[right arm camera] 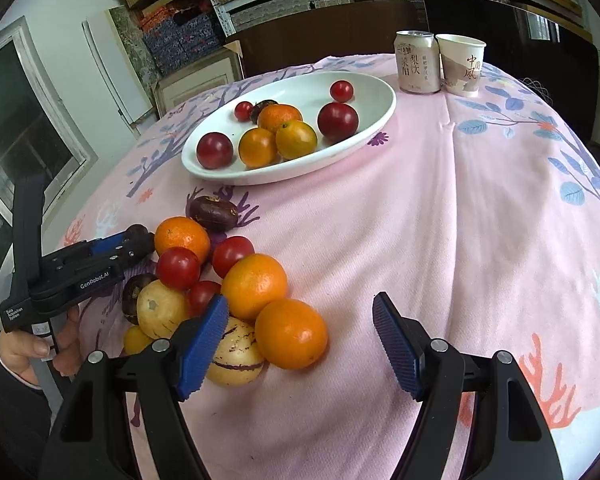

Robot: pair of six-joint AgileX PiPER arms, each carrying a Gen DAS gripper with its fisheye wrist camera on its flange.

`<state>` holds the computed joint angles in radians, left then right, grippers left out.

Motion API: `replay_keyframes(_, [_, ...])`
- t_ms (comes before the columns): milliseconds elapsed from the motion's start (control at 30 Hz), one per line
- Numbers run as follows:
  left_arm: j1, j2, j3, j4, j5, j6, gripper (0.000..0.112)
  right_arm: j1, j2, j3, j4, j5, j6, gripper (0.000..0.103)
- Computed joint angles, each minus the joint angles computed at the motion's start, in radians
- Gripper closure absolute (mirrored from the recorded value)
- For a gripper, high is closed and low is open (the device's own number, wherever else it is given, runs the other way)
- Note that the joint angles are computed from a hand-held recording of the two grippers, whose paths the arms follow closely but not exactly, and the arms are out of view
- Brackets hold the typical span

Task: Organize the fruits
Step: 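Grasp a dark brown passion fruit with the left tool while the right grasps an orange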

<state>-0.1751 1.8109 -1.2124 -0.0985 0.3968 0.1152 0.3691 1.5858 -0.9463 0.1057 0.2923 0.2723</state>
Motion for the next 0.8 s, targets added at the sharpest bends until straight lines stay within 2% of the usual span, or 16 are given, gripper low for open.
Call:
replay_keyframes(200, [0.011, -0.001, 0.000, -0.054, 0.006, 0.070, 0.070, 0.036, -0.082, 0.031, -0.313, 0.045, 0.256, 0.028])
replay_keyframes(300, [0.014, -0.001, -0.002, -0.069, 0.013, 0.086, 0.070, 0.089, -0.074, 0.021, -0.485, 0.130, 0.372, 0.028])
replay_keyframes(400, [0.014, -0.001, 0.000, -0.067, 0.011, 0.085, 0.070, 0.120, -0.035, 0.006, -0.522, 0.189, 0.385, 0.033])
replay_keyframes(500, [0.011, -0.002, 0.004, -0.055, 0.003, 0.075, 0.070, 0.138, 0.005, -0.022, -0.552, 0.207, 0.405, 0.039])
replay_keyframes(633, [0.019, -0.001, 0.007, -0.105, 0.002, 0.119, 0.070, 0.155, 0.063, -0.091, -0.573, 0.225, 0.383, 0.056])
replay_keyframes(733, [0.016, 0.000, 0.007, -0.099, 0.000, 0.113, 0.070, 0.137, 0.092, -0.109, -0.519, 0.184, 0.314, 0.065])
replay_keyframes(800, [0.018, 0.001, 0.007, -0.105, 0.000, 0.120, 0.070, 0.126, 0.097, -0.098, -0.510, 0.135, 0.300, 0.065])
